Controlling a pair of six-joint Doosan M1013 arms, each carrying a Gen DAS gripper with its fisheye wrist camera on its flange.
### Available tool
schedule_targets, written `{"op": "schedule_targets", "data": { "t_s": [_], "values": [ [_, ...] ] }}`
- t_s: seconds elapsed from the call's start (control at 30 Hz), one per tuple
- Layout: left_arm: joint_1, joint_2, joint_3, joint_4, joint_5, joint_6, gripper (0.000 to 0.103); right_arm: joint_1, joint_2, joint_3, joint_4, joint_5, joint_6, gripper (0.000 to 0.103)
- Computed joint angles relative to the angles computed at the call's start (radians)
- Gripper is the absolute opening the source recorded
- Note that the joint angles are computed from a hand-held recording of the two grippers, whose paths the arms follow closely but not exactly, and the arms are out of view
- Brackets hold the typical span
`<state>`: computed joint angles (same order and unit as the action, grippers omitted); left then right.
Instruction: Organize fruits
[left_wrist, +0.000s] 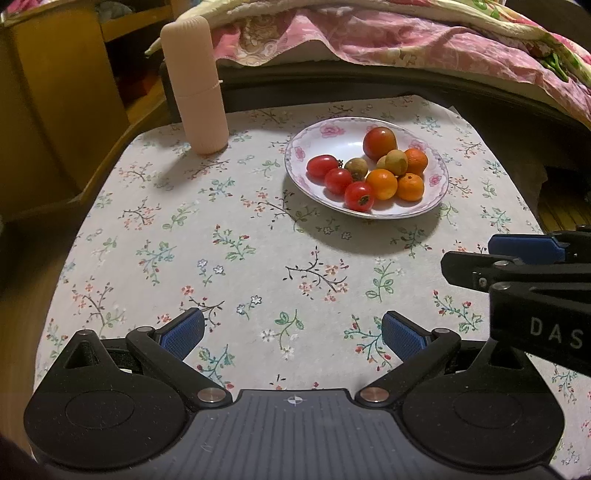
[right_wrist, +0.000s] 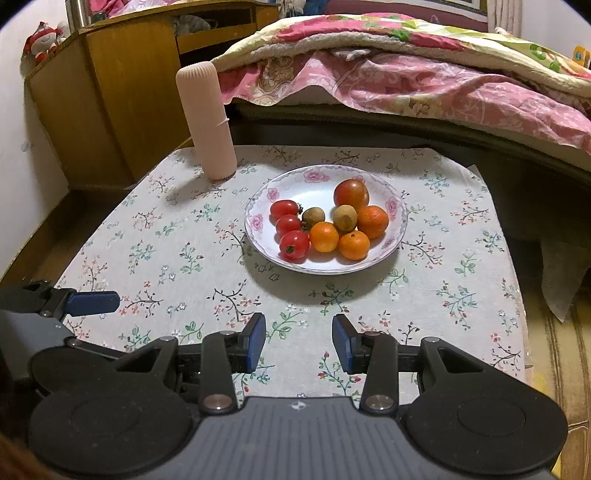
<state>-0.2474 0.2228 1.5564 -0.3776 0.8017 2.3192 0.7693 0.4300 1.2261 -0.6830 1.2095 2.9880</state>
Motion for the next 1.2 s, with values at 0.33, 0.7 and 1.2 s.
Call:
{"op": "schedule_targets", "data": {
  "t_s": [0.33,0.7,1.2],
  "values": [
    [-0.002,-0.008,0.011,0.012,-0.022,0.005,0.103,0.013,0.0,-0.002,-0.01,0.021,0.009,0.041],
    [0.003,-0.011,0.015,0.021,-0.031,-0.021,0.103,0.027,-0.008,0.003,-0.019,0.046,0.033,0.041],
    [0.018,-0.044,0.051,-0.024,-0.033,0.024,0.103,0.047,-0.018,0.024,0.028,0.068,0.085,0.042]
  ]
}}
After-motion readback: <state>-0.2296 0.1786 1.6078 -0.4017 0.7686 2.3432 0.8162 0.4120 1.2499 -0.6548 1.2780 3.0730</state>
